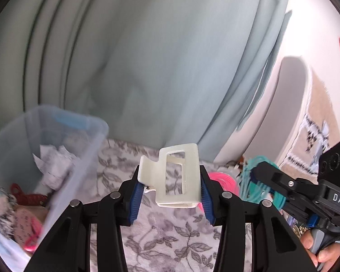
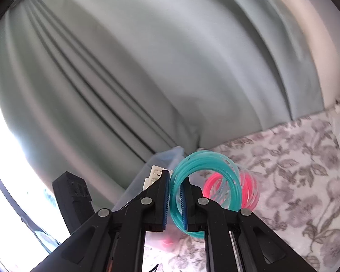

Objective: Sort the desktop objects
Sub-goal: 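Carry the claw clip and hair ties with both tools over the clear bin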

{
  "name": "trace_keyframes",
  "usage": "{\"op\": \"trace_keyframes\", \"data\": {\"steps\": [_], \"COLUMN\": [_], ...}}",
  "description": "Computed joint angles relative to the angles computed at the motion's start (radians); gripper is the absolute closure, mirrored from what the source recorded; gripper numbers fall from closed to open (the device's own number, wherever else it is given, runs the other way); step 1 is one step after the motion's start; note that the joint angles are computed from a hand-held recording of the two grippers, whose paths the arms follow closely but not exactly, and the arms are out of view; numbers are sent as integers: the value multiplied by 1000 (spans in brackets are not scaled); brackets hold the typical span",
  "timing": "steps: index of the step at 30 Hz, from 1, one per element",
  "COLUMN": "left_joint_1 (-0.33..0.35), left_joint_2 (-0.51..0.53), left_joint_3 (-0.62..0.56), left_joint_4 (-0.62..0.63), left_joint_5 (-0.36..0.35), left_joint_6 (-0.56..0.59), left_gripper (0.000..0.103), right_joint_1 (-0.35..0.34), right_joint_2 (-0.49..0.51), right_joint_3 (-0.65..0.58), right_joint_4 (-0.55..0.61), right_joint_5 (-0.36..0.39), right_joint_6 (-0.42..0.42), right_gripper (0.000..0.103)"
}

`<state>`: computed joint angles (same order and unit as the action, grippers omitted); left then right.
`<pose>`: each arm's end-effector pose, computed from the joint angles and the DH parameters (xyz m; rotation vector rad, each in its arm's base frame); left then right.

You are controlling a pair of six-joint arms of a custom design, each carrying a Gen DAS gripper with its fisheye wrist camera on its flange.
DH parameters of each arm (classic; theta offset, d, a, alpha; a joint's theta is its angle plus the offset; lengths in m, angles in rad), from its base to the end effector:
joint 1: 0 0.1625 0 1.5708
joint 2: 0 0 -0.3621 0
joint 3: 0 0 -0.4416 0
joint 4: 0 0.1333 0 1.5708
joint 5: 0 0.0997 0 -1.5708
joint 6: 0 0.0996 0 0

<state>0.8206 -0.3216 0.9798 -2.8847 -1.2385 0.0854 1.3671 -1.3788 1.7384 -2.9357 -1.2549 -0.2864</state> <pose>-0.4441 -0.7197 -0.0070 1.0090 2.6738 -1.0735 0.0363 -0.6363 0.3960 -0.3462 2.6755 -1.5372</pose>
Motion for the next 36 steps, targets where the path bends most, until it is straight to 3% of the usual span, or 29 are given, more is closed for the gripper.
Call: {"op": "trace_keyframes", "data": {"steps": [8, 16, 26, 36], "left_joint_1": [35, 88, 136, 157], "left_joint_2": [-129, -204, -177, -83], "left_joint_3": [139, 201, 137, 0], "left_joint_4": [-144, -214, -114, 7], "left_joint_5": [13, 114, 138, 132], "left_joint_6": [23, 1, -27, -53], "left_gripper": [56, 56, 56, 56], "right_joint_1": [100, 190, 216, 193], "right_joint_2": [86, 231, 399, 497], "right_joint_3": [-72, -201, -357, -454], "right_joint_4": [50, 117, 263, 308], "right_joint_5": [-2, -18, -114, -203], "right_joint_6": [-63, -162, -162, -137], "right_gripper": [93, 93, 93, 91]}}
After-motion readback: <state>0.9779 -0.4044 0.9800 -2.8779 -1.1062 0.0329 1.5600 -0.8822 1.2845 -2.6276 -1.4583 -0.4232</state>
